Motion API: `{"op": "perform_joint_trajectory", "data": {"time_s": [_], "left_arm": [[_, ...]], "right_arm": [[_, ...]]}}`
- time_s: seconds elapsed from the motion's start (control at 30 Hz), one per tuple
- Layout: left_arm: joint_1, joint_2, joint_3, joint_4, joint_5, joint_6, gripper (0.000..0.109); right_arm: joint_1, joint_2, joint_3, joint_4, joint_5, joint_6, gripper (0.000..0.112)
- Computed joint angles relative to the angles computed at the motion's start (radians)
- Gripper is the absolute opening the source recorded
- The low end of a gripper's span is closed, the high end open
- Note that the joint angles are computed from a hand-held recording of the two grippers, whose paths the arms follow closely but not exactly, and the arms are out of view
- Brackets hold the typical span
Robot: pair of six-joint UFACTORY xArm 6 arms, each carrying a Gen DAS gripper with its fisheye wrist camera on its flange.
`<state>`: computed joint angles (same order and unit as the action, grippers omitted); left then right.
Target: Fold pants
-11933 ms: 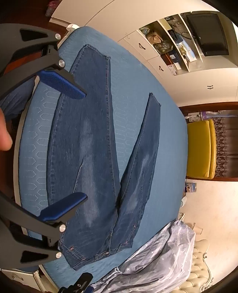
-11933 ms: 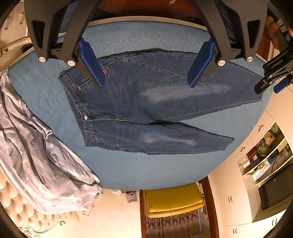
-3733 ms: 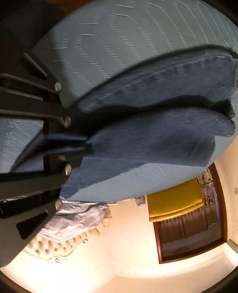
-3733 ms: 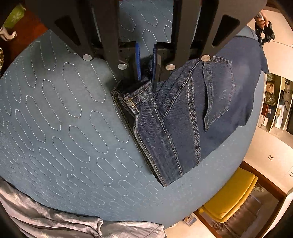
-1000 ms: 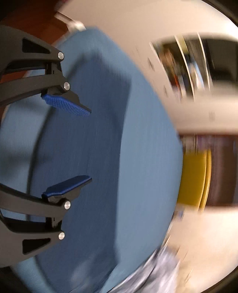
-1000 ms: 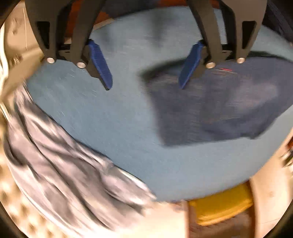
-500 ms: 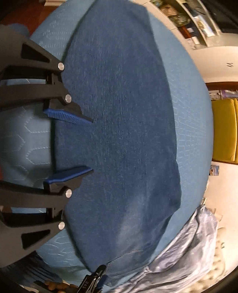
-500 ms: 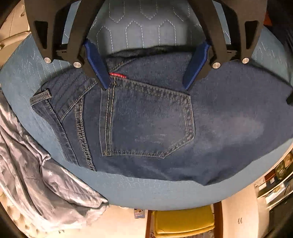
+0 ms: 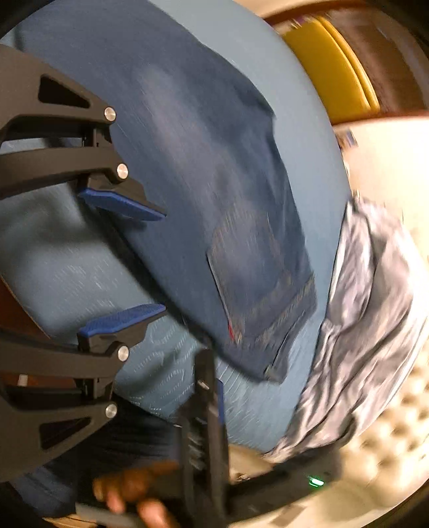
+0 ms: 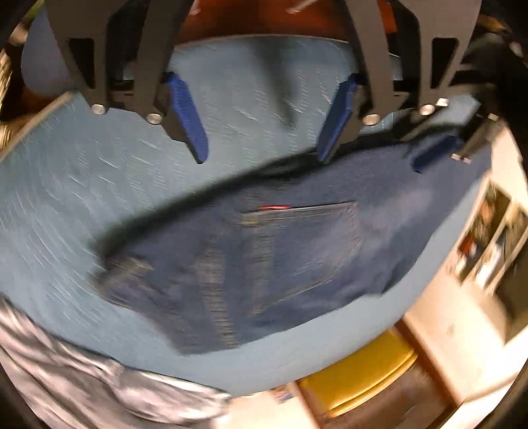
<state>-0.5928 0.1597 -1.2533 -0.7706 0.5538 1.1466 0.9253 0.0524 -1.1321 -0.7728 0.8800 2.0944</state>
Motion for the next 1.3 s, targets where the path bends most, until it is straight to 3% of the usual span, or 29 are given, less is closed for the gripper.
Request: {"op": "perform_joint_trajectory", "data": {"time_s": [0.07, 0.17, 0.2, 0.27, 0.33, 0.47, 0.57, 0.6, 0.63, 0.67, 0.73, 0.83, 0.97, 1.03, 1.1, 1.2, 1.3], "left_arm": [[-0.036, 0.028, -0.014, 0.03, -0.035, 0.013, 0.05], [-0.063, 0.05, -0.009, 0.097, -0.067, -0.006, 0.038], [-0.078, 0.06, -0.002, 0.14, -0.11, -0.034, 0.028], [-0.076, 0.067, -0.018, 0.13, -0.092, -0.047, 0.022], [-0.073, 0.044, -0.002, 0.122, -0.098, -0.038, 0.005], [-0.07, 0.021, 0.018, 0.128, -0.095, -0.034, 0.003], [-0.073, 0.012, 0.034, 0.134, -0.103, -0.04, 0.002], [-0.075, 0.009, 0.038, 0.136, -0.107, -0.044, 0.002], [-0.076, 0.009, 0.038, 0.139, -0.109, -0.048, 0.002], [-0.077, 0.01, 0.038, 0.14, -0.11, -0.051, 0.002], [-0.077, 0.014, 0.035, 0.143, -0.105, -0.057, 0.002], [-0.082, 0.017, 0.035, 0.144, -0.109, -0.063, 0.002], [-0.082, 0.021, 0.034, 0.142, -0.106, -0.067, 0.002], [-0.08, 0.023, 0.032, 0.141, -0.101, -0.068, 0.002], [-0.079, 0.026, 0.032, 0.139, -0.099, -0.069, 0.002], [-0.08, 0.033, 0.028, 0.134, -0.098, -0.082, 0.002], [-0.077, 0.04, 0.017, 0.135, -0.088, -0.094, 0.002]], "right_arm": [[0.009, -0.077, 0.088, -0.014, -0.012, 0.088, 0.06], [-0.005, -0.149, 0.173, -0.04, -0.048, 0.172, 0.06], [-0.013, -0.164, 0.194, -0.049, -0.068, 0.196, 0.06], [-0.033, -0.186, 0.226, -0.096, -0.125, 0.255, 0.06], [-0.055, -0.197, 0.247, -0.138, -0.177, 0.296, 0.06], [-0.127, -0.205, 0.28, -0.236, -0.286, 0.416, 0.06], [-0.164, -0.209, 0.29, -0.228, -0.304, 0.425, 0.06], [-0.17, -0.211, 0.293, -0.233, -0.305, 0.433, 0.059], [-0.181, -0.21, 0.294, -0.224, -0.307, 0.421, 0.049], [-0.19, -0.207, 0.292, -0.197, -0.312, 0.386, 0.042], [-0.203, -0.195, 0.282, -0.104, -0.303, 0.276, 0.013], [-0.2, -0.185, 0.269, -0.032, -0.269, 0.189, 0.005], [-0.169, -0.155, 0.201, 0.087, -0.158, 0.056, 0.002], [-0.132, -0.124, 0.109, 0.175, 0.012, -0.049, 0.002], [-0.1, -0.118, 0.034, 0.128, 0.129, -0.101, 0.002], [-0.118, -0.103, -0.049, 0.059, 0.145, -0.247, 0.011], [-0.251, -0.028, -0.13, 0.076, -0.019, -0.511, 0.011]]}}
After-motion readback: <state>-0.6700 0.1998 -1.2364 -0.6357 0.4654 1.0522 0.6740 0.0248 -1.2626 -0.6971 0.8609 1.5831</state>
